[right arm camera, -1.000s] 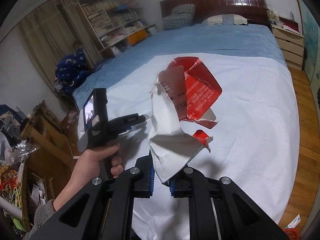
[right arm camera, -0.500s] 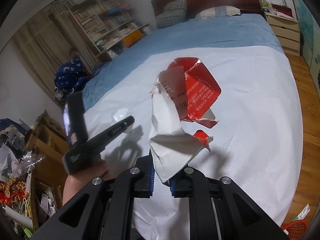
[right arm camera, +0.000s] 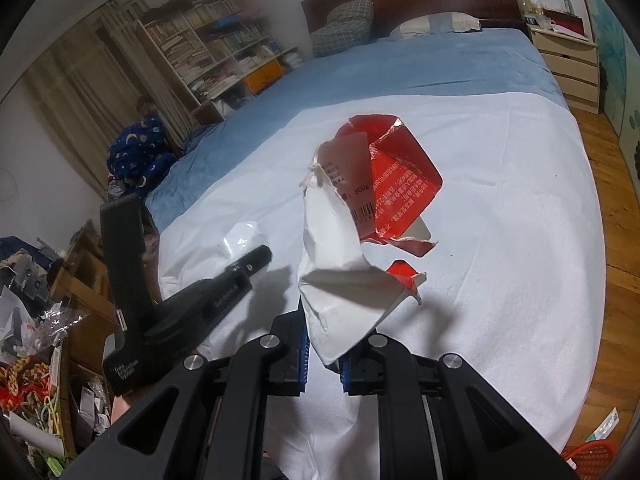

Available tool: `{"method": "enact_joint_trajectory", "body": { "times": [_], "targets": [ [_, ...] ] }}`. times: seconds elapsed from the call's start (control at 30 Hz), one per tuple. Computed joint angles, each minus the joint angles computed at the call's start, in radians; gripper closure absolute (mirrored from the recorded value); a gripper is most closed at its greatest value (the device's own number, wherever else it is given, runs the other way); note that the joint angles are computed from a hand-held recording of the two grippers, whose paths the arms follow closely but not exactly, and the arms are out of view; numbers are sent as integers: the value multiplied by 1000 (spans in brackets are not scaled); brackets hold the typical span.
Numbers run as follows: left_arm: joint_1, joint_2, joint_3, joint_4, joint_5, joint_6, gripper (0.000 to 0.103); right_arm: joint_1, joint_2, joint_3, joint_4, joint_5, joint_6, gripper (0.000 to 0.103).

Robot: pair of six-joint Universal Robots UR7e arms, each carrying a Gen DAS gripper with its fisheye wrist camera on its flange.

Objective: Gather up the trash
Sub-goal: 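Carry the wrapper and white plastic over the red wastebasket with both tools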

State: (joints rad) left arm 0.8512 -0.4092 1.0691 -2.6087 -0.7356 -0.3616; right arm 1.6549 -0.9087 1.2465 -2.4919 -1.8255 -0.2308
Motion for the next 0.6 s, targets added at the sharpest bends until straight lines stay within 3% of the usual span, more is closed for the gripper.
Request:
{"method": "enact_joint_trajectory", "body": {
  "times": [0.1, 0.17, 0.3, 0.47, 0.6],
  "targets": [
    [-23, -18, 30, -32, -7, 25, 102, -1, -21, 28, -36, 13, -11, 90],
    [-44, -36, 67, -65, -22, 38, 101, 0, -71, 85, -77, 35, -67, 90],
    [-111, -51, 111, -135, -62, 60, 102, -7, -238, 206, -100, 49, -122, 90],
    [-202, 10, 50, -170, -142, 153, 102, -68, -473, 311, -125, 4, -168, 89],
    [-275, 123, -109, -72, -268, 199, 102, -177, -637, 364, -127, -63, -187, 89]
  ]
}}
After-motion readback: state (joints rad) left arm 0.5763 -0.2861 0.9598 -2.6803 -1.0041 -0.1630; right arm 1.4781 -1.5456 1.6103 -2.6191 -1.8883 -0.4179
